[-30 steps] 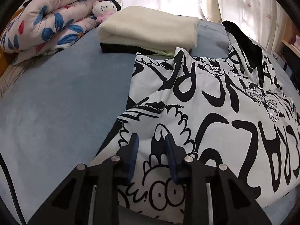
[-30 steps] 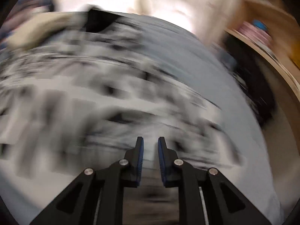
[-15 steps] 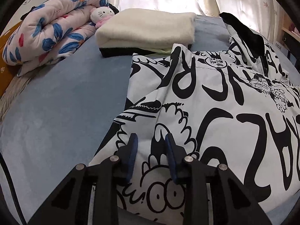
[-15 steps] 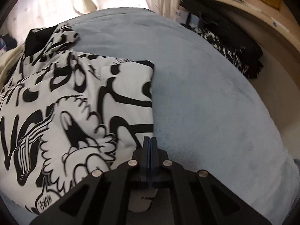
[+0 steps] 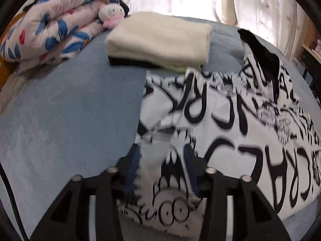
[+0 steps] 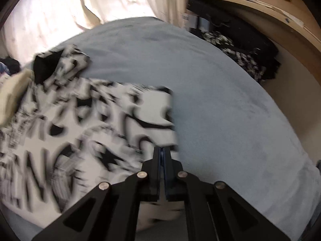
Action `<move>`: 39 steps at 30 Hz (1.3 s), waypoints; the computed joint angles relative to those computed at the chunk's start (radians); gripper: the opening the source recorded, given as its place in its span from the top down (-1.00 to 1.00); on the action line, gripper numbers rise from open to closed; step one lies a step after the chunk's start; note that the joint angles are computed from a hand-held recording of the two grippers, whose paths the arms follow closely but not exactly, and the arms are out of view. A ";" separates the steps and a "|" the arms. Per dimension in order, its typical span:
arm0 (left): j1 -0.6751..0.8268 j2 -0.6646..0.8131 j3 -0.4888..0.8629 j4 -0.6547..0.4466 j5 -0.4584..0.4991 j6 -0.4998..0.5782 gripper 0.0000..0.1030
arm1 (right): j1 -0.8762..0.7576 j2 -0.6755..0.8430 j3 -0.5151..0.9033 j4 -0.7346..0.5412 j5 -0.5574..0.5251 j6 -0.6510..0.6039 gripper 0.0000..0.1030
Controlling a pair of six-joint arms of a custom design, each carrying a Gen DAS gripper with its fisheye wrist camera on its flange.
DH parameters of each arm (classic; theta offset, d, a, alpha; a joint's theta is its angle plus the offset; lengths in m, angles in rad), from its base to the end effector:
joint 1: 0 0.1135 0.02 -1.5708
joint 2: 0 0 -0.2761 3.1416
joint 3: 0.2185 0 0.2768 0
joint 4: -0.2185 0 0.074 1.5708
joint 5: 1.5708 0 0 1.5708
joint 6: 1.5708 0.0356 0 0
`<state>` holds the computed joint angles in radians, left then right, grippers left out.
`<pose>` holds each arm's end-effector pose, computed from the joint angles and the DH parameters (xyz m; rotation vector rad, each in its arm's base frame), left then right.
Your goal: Fold large clothes
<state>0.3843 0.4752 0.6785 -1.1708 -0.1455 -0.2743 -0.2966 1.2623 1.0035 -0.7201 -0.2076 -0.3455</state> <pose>0.0806 0.0382 0.2632 -0.8752 2.3830 0.2281 0.2637 -0.0729 0.2751 -0.1415 2.5145 0.0066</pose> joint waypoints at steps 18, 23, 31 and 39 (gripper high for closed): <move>0.068 0.600 0.020 0.531 0.071 0.130 -0.04 | 0.366 0.392 0.204 0.098 0.180 0.175 0.96; 0.106 0.605 0.033 0.515 0.115 0.171 -0.04 | 0.302 0.423 0.271 0.008 0.105 0.135 0.95; 0.031 0.664 0.294 0.285 0.121 0.148 -0.05 | 0.349 0.494 0.565 -0.292 0.049 0.119 0.95; -0.114 1.010 0.864 0.085 0.083 0.161 -0.48 | 0.432 0.792 1.263 -0.593 -0.044 0.215 0.15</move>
